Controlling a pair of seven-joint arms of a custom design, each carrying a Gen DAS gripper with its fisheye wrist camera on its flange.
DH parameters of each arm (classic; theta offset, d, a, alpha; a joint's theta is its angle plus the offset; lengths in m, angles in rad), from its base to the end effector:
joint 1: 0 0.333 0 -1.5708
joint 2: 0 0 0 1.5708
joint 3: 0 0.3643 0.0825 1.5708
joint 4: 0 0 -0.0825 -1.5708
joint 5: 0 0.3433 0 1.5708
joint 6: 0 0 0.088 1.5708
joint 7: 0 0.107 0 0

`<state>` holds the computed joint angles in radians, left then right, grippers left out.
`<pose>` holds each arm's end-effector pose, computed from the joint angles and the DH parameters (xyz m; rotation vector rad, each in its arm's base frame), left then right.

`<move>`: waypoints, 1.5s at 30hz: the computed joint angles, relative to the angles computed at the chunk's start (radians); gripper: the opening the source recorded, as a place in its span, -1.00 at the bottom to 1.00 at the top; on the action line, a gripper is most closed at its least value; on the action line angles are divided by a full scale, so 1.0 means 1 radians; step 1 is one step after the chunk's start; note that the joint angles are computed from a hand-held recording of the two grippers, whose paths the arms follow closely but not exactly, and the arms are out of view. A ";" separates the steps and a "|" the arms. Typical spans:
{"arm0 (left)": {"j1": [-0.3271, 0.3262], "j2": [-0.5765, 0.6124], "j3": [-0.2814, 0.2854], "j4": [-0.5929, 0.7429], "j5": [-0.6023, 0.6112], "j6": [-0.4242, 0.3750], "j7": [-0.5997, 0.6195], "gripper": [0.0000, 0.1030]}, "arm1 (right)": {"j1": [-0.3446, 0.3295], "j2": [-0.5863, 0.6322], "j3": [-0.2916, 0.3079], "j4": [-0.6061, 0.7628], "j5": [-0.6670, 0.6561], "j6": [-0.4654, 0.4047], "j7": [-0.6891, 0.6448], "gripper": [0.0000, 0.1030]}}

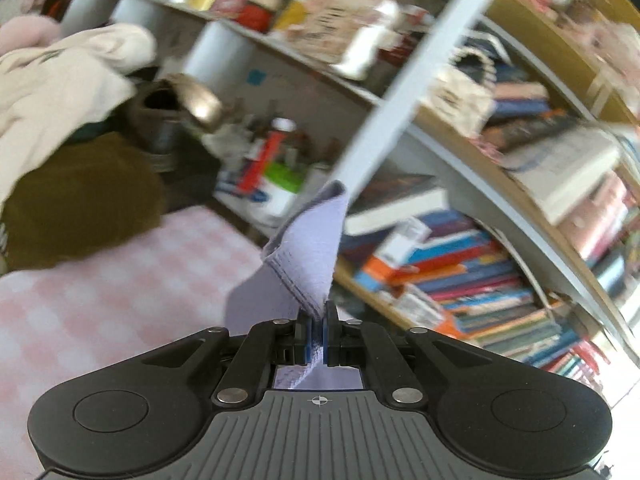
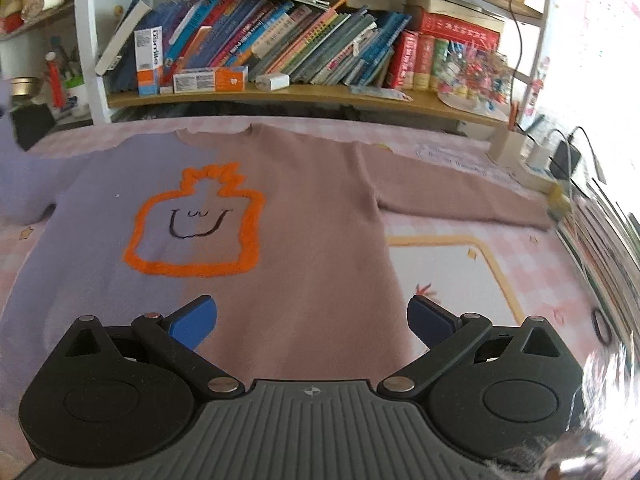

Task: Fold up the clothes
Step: 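Lift the lavender sleeve with the left gripper and carry it across the body, then lay the lavender sleeve on the sweater body and open the left gripper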

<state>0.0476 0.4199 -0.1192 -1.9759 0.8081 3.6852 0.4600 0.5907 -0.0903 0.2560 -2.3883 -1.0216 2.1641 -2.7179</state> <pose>0.6081 -0.1255 0.4693 -1.7771 1.6072 -1.5871 0.3196 0.3132 0.4324 -1.3378 2.2105 -1.0038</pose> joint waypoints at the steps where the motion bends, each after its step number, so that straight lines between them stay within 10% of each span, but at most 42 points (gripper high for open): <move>1: -0.046 -0.010 0.019 -0.013 -0.049 0.003 0.041 -0.94 | -0.006 -0.022 -0.008 -0.026 -0.016 0.025 -0.003 0.99; 15: -0.561 0.007 0.195 0.029 -0.558 -0.163 0.506 -0.93 | -0.140 -0.278 -0.055 -0.311 -0.152 0.292 0.018 0.99; 28: -0.745 0.095 0.300 0.127 -0.513 -0.321 0.499 -0.93 | -0.201 -0.381 -0.054 -0.412 -0.119 0.343 0.008 0.99; 37: -0.605 0.124 0.098 0.169 -0.323 -0.467 0.507 -0.78 | -0.217 -0.408 -0.051 -0.440 -0.081 0.344 0.009 0.99; 45: -0.275 0.118 -0.319 0.091 -0.243 -0.512 0.672 0.15 | -0.243 -0.394 -0.058 -0.434 -0.127 0.383 0.028 0.99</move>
<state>-0.2278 0.5376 -0.4378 -1.8853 0.5651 3.1732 1.1321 0.3482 -0.4842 0.1977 -2.8228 -1.1484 2.5475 -2.6903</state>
